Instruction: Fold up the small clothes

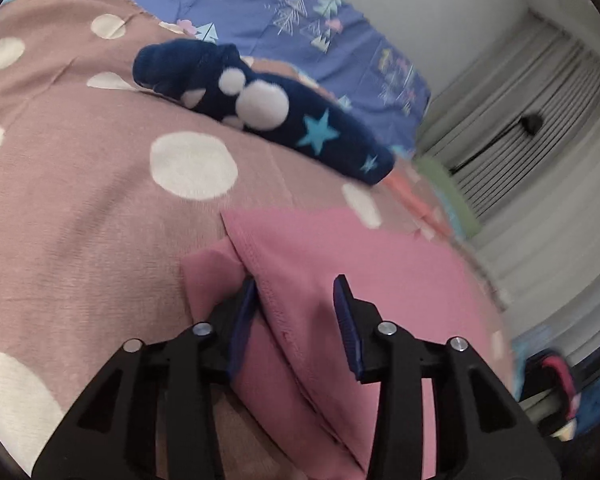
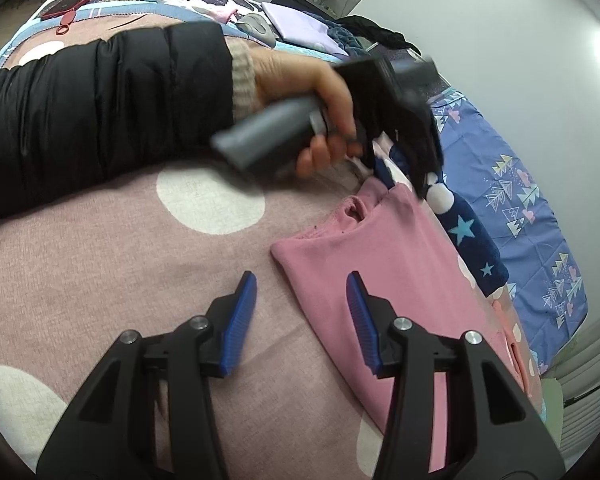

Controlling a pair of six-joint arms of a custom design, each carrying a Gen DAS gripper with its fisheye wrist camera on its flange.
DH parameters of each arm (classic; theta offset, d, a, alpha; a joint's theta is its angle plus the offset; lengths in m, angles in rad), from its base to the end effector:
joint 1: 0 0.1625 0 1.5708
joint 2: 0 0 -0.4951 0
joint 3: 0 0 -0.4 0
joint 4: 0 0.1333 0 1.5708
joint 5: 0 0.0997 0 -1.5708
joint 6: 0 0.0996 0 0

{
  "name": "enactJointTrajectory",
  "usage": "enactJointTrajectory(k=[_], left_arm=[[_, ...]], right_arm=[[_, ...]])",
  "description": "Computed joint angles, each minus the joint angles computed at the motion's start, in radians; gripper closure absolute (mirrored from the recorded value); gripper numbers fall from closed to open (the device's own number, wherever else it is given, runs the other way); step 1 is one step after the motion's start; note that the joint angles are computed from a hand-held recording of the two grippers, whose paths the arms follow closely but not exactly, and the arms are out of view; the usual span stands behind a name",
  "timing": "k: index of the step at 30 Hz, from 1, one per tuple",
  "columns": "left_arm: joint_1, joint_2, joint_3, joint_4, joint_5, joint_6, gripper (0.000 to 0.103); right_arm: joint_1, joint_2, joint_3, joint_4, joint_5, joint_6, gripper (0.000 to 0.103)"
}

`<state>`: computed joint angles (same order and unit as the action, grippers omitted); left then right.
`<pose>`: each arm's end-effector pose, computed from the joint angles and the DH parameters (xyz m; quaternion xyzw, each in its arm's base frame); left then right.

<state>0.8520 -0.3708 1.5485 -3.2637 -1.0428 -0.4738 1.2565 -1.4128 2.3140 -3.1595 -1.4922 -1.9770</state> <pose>-0.3517 -0.6806 -0.0533 0.0481 0.9346 -0.3452 0.0707 -0.0099 -0.4870 0.3243 0.7040 -0.6242 0.1726 0.2915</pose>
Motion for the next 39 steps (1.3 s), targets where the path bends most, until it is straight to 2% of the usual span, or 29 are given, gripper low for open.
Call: enactJointTrajectory(k=[1, 2, 3, 5, 6, 7, 10, 11, 14, 16, 18, 19, 20, 21, 23, 24, 27, 29, 31, 32, 34, 35, 36, 37, 39], left_arm=[[0.001, 0.004, -0.010, 0.026, 0.023, -0.030, 0.092], [0.003, 0.002, -0.005, 0.014, 0.023, -0.046, 0.099], [0.010, 0.001, 0.011, -0.039, -0.001, -0.047, 0.100], [0.014, 0.000, 0.025, -0.075, -0.003, -0.057, 0.101], [0.010, 0.001, 0.024, -0.077, 0.014, -0.055, 0.101], [0.005, 0.001, 0.025, -0.079, 0.032, -0.051, 0.101], [-0.002, 0.002, 0.027, -0.085, 0.049, -0.039, 0.101], [0.000, 0.000, 0.028, -0.083, 0.043, -0.045, 0.101], [0.007, -0.002, 0.030, -0.088, 0.026, -0.065, 0.101], [0.006, -0.001, 0.032, -0.105, 0.023, -0.052, 0.101], [0.000, -0.005, 0.047, -0.146, 0.034, -0.047, 0.101], [-0.006, -0.007, 0.057, -0.176, 0.052, -0.038, 0.098], [-0.016, -0.013, 0.073, -0.218, 0.082, -0.017, 0.091], [-0.022, -0.019, 0.085, -0.242, 0.096, -0.003, 0.078], [-0.031, -0.031, 0.100, -0.247, 0.120, 0.008, 0.058], [-0.028, -0.040, 0.104, -0.212, 0.113, 0.004, 0.054], [0.003, -0.039, 0.081, -0.070, 0.021, -0.043, 0.049], [0.000, -0.033, 0.068, -0.057, 0.027, -0.020, 0.047], [0.005, -0.032, 0.067, -0.080, -0.010, -0.019, 0.047], [0.013, -0.025, 0.063, -0.096, -0.036, -0.032, 0.059], [0.016, -0.017, 0.050, -0.067, -0.021, -0.069, 0.086], [0.023, -0.015, 0.054, -0.095, -0.040, -0.081, 0.093], [0.028, -0.013, 0.062, -0.133, -0.065, -0.082, 0.095], [0.026, -0.011, 0.063, -0.139, -0.061, -0.084, 0.095], [0.014, -0.008, 0.059, -0.136, -0.031, -0.074, 0.095]], right_arm=[[0.002, 0.004, 0.001, -0.006, -0.002, 0.001, 0.057], [0.006, 0.014, 0.001, -0.018, -0.005, 0.004, 0.057], [0.010, 0.022, 0.002, -0.030, -0.007, 0.009, 0.062], [0.023, 0.054, 0.001, -0.077, -0.025, 0.020, 0.091], [0.033, 0.074, 0.001, -0.107, -0.047, 0.022, 0.099], [0.043, 0.086, -0.002, -0.118, -0.066, 0.034, 0.100], [0.029, 0.023, 0.006, -0.047, 0.017, 0.060, 0.100], [0.029, 0.020, -0.001, -0.035, 0.018, 0.060, 0.100], [0.037, 0.038, -0.025, -0.002, -0.058, 0.052, 0.100], [0.017, 0.031, -0.001, -0.041, -0.015, 0.009, 0.098], [0.010, 0.012, 0.005, -0.017, 0.004, -0.003, 0.093], [0.006, -0.006, 0.004, 0.021, 0.014, -0.006, 0.086], [-0.001, -0.016, 0.008, 0.030, 0.028, -0.014, 0.081], [-0.010, -0.023, 0.016, 0.020, 0.047, -0.028, 0.075], [-0.022, -0.024, 0.031, -0.013, 0.059, -0.054, 0.075], [-0.021, -0.015, 0.034, -0.038, 0.049, -0.054, 0.075], [-0.010, 0.017, 0.028, -0.093, 0.005, -0.023, 0.071], [0.002, 0.036, 0.023, -0.120, -0.014, 0.004, 0.071], [0.017, 0.069, 0.018, -0.165, -0.034, 0.031, 0.071], [0.021, 0.082, 0.021, -0.190, -0.033, 0.038, 0.071], [0.033, 0.123, 0.011, -0.240, -0.038, 0.054, 0.075], [0.045, 0.145, 0.000, -0.258, -0.049, 0.069, 0.078], [0.059, 0.158, -0.015, -0.248, -0.074, 0.091, 0.092], [0.068, 0.165, -0.028, -0.236, -0.095, 0.108, 0.096], [0.075, 0.163, -0.043, -0.213, -0.101, 0.146, 0.097]])
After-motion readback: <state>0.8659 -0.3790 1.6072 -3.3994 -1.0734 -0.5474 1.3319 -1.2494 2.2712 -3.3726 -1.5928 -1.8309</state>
